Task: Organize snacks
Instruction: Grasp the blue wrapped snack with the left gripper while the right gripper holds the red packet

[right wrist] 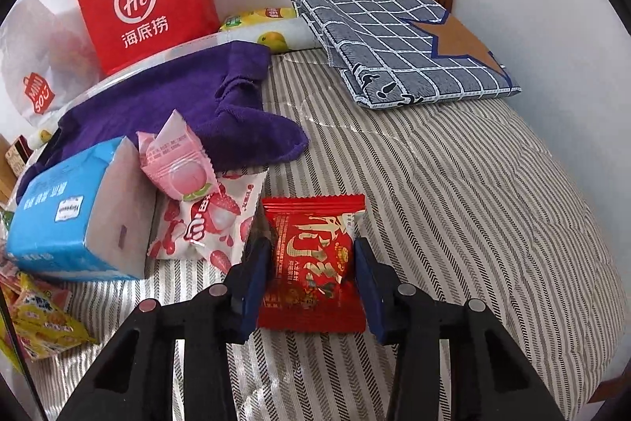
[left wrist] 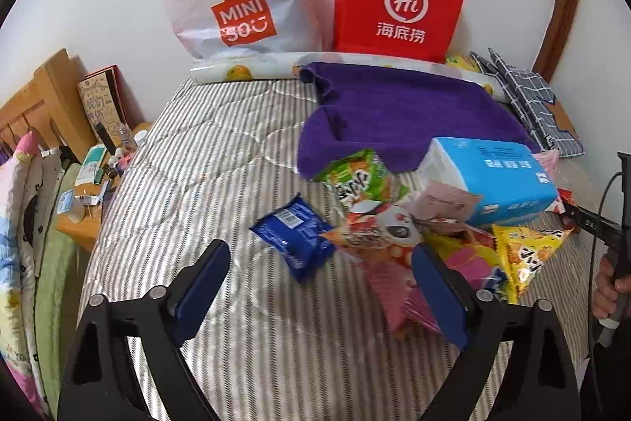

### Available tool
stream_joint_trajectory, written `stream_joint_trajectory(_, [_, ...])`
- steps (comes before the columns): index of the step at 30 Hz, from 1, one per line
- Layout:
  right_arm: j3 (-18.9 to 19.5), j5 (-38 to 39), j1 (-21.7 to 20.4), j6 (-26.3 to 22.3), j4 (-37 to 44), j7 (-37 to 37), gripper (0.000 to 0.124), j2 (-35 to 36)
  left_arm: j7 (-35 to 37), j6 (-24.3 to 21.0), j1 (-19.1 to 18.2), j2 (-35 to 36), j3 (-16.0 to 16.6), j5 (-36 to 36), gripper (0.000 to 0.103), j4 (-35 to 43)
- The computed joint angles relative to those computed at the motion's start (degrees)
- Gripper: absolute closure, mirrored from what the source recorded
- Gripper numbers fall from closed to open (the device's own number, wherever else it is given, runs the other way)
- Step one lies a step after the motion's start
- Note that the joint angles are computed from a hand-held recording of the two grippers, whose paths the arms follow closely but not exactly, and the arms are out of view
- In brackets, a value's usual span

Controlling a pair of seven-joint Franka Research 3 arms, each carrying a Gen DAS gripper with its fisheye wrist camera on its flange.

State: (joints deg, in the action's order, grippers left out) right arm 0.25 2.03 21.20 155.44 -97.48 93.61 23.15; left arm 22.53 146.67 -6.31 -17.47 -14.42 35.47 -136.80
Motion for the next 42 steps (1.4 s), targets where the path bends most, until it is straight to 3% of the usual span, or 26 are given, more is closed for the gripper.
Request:
stream_joint_trajectory(6, [0.42, -0.04, -0.08, 0.50, -2.13, -1.43, 0.084, -1.80, 5.28, 2.70, 0.05, -0.29, 2.24, -3.72, 0.011, -1.30])
stream_joint_trajectory(10, [0.66, 0.30, -0.15, 0.95, -3.39, -1.83, 0.084, -2.72, 3.46, 1.10, 1.88, 0.02, 1.46, -2.47, 0.011, -1.10])
stream_joint_trajectory(13, [0.51, -0.18, 0.11, 1.47, -4.43, -1.74, 0.084, -3.39, 2.27, 2.38, 2.66, 0.33, 2.36, -3.01, 0.012, -1.80])
stream_joint_trajectory(21, [0.40, -0.67, 0.22, 4.42, -6.73, -1.42, 0.083, -4.06, 2.95, 5.08, 4.19, 3.17, 4.33, -5.87, 0.024, -1.70])
stream_joint_trajectory(29, [-0.29, -1.66, 1.05, 3.86, -7.04, -0.56, 0.082, -4.25, 10.20, 9.34, 2.65, 7.39, 6.06, -13.88, 0.028, -0.82])
stream_joint_trajectory(34, [-0.86, -4.52, 1.81, 4.02, -7.29, 0.48, 0.081, -4.34, 9.16, 10.08, 2.82, 7.92, 4.91, -12.79, 0.028, -0.49])
stream_joint_trajectory(36, [-0.77, -4.76, 1.75, 3.94, -7.20, 0.57, 0.081, -4.30, 7.97, 10.92, 3.05, 7.65, 4.50, -11.68, 0.033, -1.07])
stream_joint_trajectory(37, [-0.64, -4.65, 1.63, 3.99, -7.21, 0.54, 0.081, -4.30, 7.67, 11.56, 3.12, 7.46, 4.39, -11.12, 0.042, -1.47])
stream_joint_trajectory(42, [-0.49, -4.48, 1.46, 4.79, -7.78, 0.36, 0.081, -4.62, 8.87, 11.81, 2.80, 5.69, 4.54, -11.17, 0.053, -2.94])
